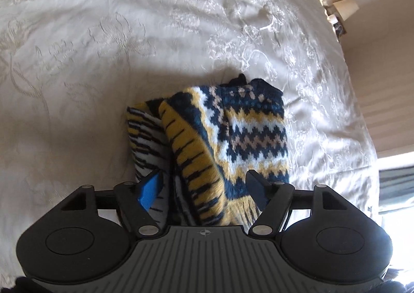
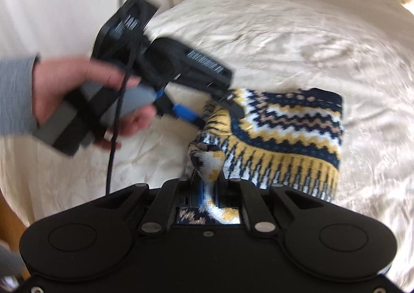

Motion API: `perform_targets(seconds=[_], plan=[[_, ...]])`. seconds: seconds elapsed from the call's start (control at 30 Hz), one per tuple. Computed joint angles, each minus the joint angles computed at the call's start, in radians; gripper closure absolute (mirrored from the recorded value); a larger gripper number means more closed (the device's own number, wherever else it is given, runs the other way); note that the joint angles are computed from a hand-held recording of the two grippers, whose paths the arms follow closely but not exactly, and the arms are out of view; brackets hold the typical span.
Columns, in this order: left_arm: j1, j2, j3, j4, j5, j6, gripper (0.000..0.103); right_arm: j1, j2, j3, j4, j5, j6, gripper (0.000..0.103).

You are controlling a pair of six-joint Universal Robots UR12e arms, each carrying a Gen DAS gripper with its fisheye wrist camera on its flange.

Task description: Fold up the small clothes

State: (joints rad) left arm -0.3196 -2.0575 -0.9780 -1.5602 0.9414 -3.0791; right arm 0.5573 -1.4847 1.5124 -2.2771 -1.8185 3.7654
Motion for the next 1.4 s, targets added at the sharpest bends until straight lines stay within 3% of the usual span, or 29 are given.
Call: perform_targets(seconds=[0.13,0.23,0.4,0.43,0.47,0.5,0.6,0.7,0.8,0.87,0.9,0.93,1.0,1.03,1.07,1.17,1.27,1.4], plan=[[-0.002,-0.006,0.015,-0.057,-0.043,0.024,0.032,-0.009,-0.015,0.011,-0.020,-0.013,0.077,0.089],[-0.005,-0.014,0.012,-0.075,-0.097,-0.011,0.027,-0.011,-0.019,0.012,-0.017,-0.015,0.085,0.089],[-0.017,-0.018,-0.035,0.059,-0.124,-0.139,0.031,-0.005,-0.016,0.003,0.005,-0.009,0.049,0.089],[-0.019,-0.018,-0.040,0.078,-0.122,-0.143,0.058,-0.001,-0.012,-0.002,0.010,-0.012,0.036,0.089],[-0.022,-0.017,-0.041,0.095,-0.100,-0.137,0.076,0.002,-0.010,-0.005,0.015,-0.016,0.024,0.089],[-0.026,-0.015,-0.039,0.108,-0.062,-0.126,0.087,0.004,-0.006,-0.009,0.018,-0.019,0.016,0.089],[-0.015,0.017,-0.072,0.177,-0.083,-0.082,0.087,0.017,0.005,-0.028,0.024,-0.037,-0.034,0.089],[-0.001,0.050,-0.094,0.223,-0.084,0.025,0.087,0.024,0.016,-0.043,-0.002,-0.023,-0.115,0.089],[0.010,0.040,-0.075,0.143,-0.066,0.073,0.086,0.024,0.042,-0.064,0.018,0.008,-0.176,0.089],[0.007,0.025,-0.072,0.114,-0.015,0.046,0.084,0.026,0.066,-0.075,0.055,0.014,-0.215,0.089],[0.003,0.019,-0.073,0.111,0.016,0.030,0.078,0.032,0.083,-0.089,0.096,0.001,-0.249,0.088],[0.001,0.015,-0.079,0.112,0.037,0.017,0.072,0.037,0.101,-0.105,0.148,-0.002,-0.277,0.081],[0.007,0.020,-0.106,0.141,0.022,-0.033,0.070,0.043,0.128,-0.132,0.241,0.007,-0.306,0.062],[0.011,0.025,-0.114,0.153,0.010,-0.056,0.068,0.043,0.127,-0.124,0.240,0.024,-0.316,0.051],[0.013,0.028,-0.117,0.158,0.004,-0.061,0.067,0.044,0.117,-0.108,0.219,0.041,-0.327,0.046],[0.015,0.040,-0.109,0.166,0.022,0.004,0.059,0.047,0.076,-0.060,0.154,0.071,-0.334,0.042],[0.015,0.058,-0.118,0.230,0.069,0.046,0.051,0.039,0.028,-0.008,0.075,0.079,-0.272,0.033],[0.037,0.080,-0.147,0.268,0.032,-0.035,0.049,0.021,-0.015,0.026,0.030,0.034,-0.188,0.024]])
